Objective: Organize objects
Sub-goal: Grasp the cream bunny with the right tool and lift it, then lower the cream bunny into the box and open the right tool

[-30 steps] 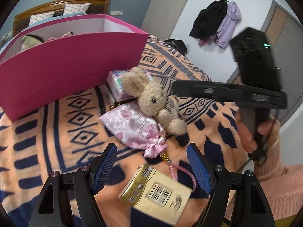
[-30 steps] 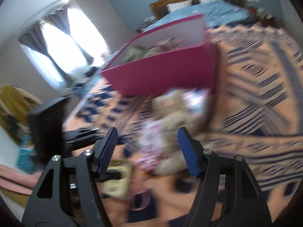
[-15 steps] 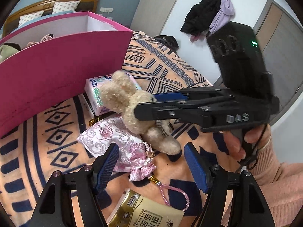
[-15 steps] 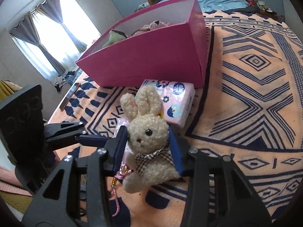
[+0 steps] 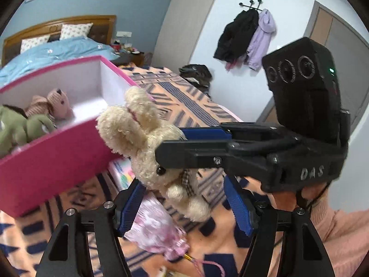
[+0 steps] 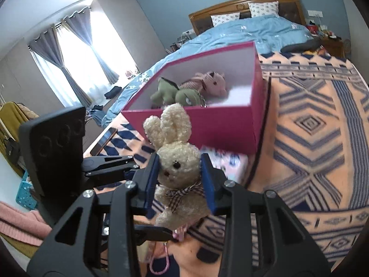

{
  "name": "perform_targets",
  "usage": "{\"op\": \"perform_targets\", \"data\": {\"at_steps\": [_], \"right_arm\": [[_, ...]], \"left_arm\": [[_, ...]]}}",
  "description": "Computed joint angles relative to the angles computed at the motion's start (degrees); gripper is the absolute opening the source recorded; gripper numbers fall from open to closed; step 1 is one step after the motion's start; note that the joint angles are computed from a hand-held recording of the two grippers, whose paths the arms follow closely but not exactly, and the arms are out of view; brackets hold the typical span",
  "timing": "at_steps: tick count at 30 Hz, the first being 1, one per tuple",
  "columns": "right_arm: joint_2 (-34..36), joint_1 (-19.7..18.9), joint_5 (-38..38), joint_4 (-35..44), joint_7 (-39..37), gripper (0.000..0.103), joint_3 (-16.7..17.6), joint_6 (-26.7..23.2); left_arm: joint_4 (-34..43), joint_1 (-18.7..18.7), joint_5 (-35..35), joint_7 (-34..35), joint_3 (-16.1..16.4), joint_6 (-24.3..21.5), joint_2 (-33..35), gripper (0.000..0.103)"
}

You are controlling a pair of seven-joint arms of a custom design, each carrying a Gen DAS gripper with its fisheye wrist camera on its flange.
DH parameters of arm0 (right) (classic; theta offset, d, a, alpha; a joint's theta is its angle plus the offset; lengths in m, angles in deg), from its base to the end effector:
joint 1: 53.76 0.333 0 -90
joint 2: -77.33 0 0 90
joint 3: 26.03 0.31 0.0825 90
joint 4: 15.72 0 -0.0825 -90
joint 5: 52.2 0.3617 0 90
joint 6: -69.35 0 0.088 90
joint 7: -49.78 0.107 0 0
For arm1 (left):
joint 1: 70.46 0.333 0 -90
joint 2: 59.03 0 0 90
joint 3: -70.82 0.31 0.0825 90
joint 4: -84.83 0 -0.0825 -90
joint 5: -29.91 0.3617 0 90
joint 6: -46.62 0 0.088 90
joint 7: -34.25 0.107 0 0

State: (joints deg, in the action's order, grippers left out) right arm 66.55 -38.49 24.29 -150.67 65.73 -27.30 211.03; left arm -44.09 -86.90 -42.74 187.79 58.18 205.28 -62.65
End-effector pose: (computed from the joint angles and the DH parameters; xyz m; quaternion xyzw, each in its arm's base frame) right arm 0.4700 0.1142 0.4408 -0.7681 0.4348 0.0030 0.4701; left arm 0.4744 -0.2183 0.4400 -0.4477 0.7848 -0.4268 0.0397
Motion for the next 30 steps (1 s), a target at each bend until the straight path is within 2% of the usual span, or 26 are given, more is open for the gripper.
{"op": "perform_targets", "data": {"at_steps": [2,3,5,11,16,23,25,30], "right_arm": [[0.42,0.26,0.76,0.85,-0.62,0.038,0.3,0.87],[0.89,0.2,1.0,1.46,-0.68,0.039,0.14,0.44],[1.73,-0.1,1.59,2.89,-0.41,0.039,-0.17,-1.31],[4.26,-0.68,3.12,8.11,-0.61,0.038,0.64,-1.58],[7.58,-1.07,3.58,13.78,-0.26,0.038,1.64,-1.16],[16.25,-2.25,0.15,24.29,4.98,0.039,4.0,2.6],[19.51,-3.2,-2.76,27.89,8.82,0.038,4.63,1.61],[26.21,-4.73,-10.69,34.86,17.71,0.039,6.98,4.12]], "left_arm": [[0.59,0.24,0.21,-0.23,0.2,0.09,0.38,0.06],[1.01,0.49,1.12,-0.94,0.32,0.08,0.62,0.054],[1.75,0.81,1.58,-1.14,0.38,0.29,1.06,0.049],[5.43,1.49,2.79,-1.38,0.14,2.19,2.56,0.049],[9.61,2.68,8.61,-5.77,0.04,4.53,5.19,0.049],[18.26,5.14,22.2,-17.87,0.0,4.95,12.92,0.048],[20.27,5.36,27.56,-22.7,0.22,5.81,15.28,0.047],[28.13,6.94,36.77,-31.95,0.65,1.21,21.93,0.044]]}}
